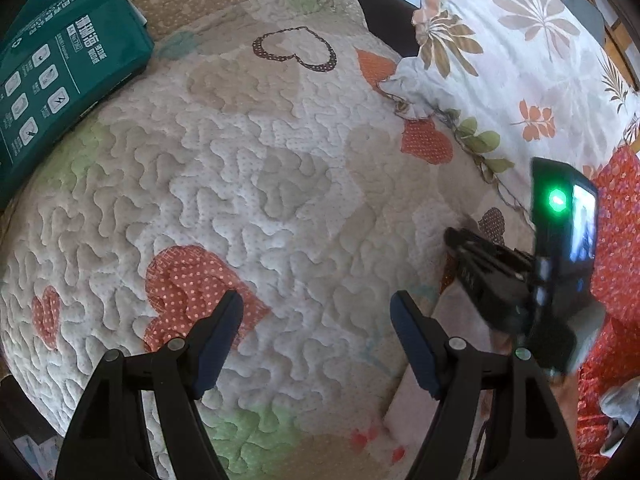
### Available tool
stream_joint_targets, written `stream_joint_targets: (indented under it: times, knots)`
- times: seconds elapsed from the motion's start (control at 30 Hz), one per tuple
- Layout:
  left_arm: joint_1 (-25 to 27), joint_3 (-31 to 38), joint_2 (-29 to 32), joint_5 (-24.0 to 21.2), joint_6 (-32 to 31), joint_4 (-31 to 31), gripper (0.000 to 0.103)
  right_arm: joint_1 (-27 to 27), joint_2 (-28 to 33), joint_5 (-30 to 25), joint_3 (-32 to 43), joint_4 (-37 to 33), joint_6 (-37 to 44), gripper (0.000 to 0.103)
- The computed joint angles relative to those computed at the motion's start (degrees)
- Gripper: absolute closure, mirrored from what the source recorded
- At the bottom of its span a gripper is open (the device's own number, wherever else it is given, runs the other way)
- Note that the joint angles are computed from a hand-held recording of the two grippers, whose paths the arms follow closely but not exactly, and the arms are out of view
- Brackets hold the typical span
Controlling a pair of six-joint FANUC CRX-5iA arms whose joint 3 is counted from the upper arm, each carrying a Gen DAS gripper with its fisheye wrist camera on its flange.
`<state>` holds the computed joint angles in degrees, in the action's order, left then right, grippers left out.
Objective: Fold small clothes
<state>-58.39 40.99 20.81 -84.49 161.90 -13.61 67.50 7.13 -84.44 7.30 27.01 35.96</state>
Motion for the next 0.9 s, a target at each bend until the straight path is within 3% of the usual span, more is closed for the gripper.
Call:
stream_joint_targets:
  times: [0.07,0.1,0.13,0.2,0.43,0.57,0.6,0.63,0.67,0.77,0.9]
  knots:
    - [-0.18,0.18,-0.13,-0.16,0.03,-0.48,0.028,1.21,-2.11,3.35,-0.62,-1.32,0.42,0.075]
    - [-0.39,0.35,-0.21,-0.4,0.02,-0.93,0.028,1.85,-3.26,4.28,-0.92,-1.68,-0.47,0.058]
    - [-0.48,0.41,-0.25,-0.51,-0.03,-1.12,0.028,3.3,-4.65,4.43,-1.68,-0.43,-2.61,0.051]
    - [-0.26,-0.67,-1.02,0.22,0.11,-0.78,0.028,5.9,-7.12,3.77,-3.42,1.37,-5.37,0.051]
    - [0.69,-5.56,-4.69,2.36,3.98,-0.61,0.028,19.02,-18.54,0.27,-11.47,-3.83,-7.5,0.051]
    - [0.28,-5.28,-4.71,1.8,3.46,-0.98,0.028,24.94,-15.25,-4.76,-14.29,-1.76,-4.69,0.051]
    - [0.22,-5.31,-4.79,1.74,3.15,-0.95,0.028,25.97,-14.38,-5.05,-15.57,0.22,-4.17,0.054]
    - [0.17,-5.42,-4.94,1.73,2.97,-0.98,0.028,27.35,-14.77,-5.37,-16.64,1.72,-5.4,0.077]
    - [0.13,-5.64,-5.2,1.74,2.94,-1.11,0.028,27.18,-14.42,-5.3,-16.62,2.08,-7.07,0.083]
    - [0.24,-6.7,-6.56,1.51,3.81,-2.4,0.028,24.11,-14.73,-2.11,-15.12,-0.18,-13.44,0.084]
    - [0.81,-9.29,-8.77,1.29,6.97,-3.53,0.028,21.42,-17.22,7.03,-15.9,-2.87,-20.18,0.093]
